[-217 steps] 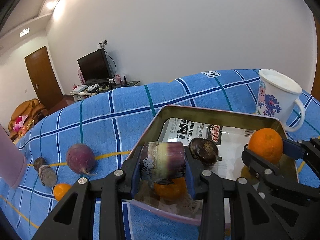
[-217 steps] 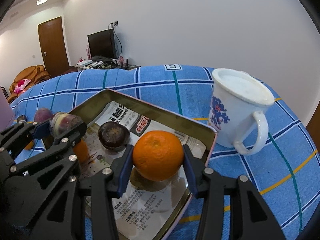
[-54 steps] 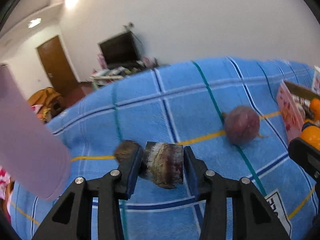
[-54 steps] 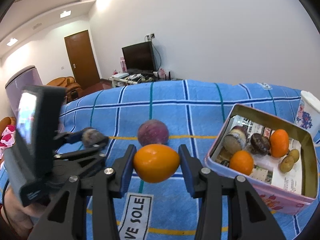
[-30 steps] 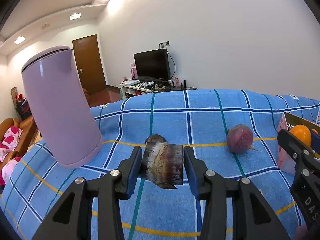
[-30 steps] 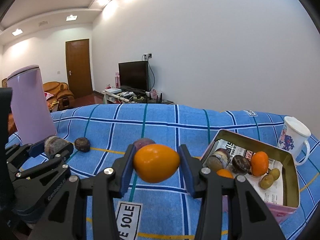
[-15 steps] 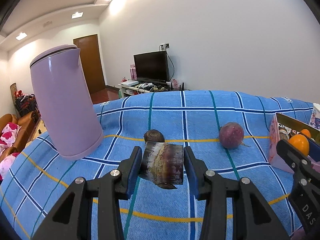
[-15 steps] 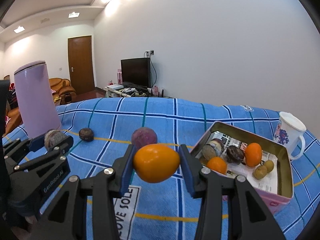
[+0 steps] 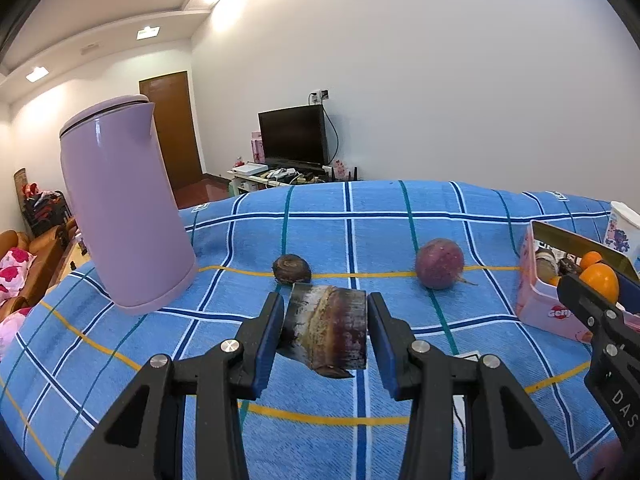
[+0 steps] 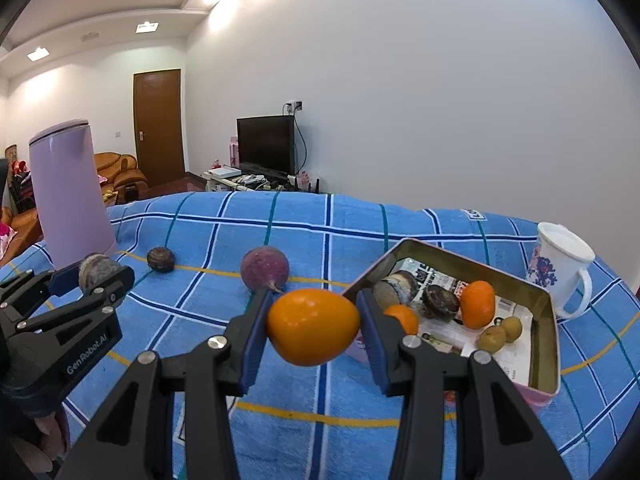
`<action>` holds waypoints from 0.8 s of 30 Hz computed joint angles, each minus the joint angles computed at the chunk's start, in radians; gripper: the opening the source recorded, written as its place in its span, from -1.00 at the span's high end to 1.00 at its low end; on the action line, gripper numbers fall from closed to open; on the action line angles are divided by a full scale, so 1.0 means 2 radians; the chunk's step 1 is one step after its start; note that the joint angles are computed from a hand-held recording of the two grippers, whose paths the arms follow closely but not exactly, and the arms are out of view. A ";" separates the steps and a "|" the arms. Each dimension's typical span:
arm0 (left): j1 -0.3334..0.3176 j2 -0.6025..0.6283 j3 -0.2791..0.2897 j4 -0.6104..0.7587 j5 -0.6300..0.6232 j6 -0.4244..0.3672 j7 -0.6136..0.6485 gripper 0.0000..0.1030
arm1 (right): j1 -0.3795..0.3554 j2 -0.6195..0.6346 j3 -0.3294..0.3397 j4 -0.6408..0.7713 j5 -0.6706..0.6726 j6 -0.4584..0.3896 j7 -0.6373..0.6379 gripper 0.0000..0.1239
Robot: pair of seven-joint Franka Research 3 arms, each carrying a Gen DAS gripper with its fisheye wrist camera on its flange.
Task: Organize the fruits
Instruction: 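Carry the orange and taro piece over the pink tin with both tools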
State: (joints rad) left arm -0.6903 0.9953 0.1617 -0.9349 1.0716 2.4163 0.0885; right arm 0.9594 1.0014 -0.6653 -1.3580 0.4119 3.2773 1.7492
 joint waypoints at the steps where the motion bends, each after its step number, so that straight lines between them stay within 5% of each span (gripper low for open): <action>1: 0.000 0.000 -0.001 -0.001 -0.001 0.002 0.000 0.13 | 0.001 -0.001 -0.001 -0.003 0.000 0.002 -0.001 0.25; 12: -0.003 0.019 -0.005 0.031 -0.021 0.006 0.028 0.13 | -0.006 -0.029 0.021 -0.044 0.036 0.041 -0.066 0.25; 24: -0.012 0.088 0.003 0.151 -0.065 -0.026 0.094 0.13 | -0.069 -0.070 0.106 -0.068 0.070 0.093 -0.142 0.25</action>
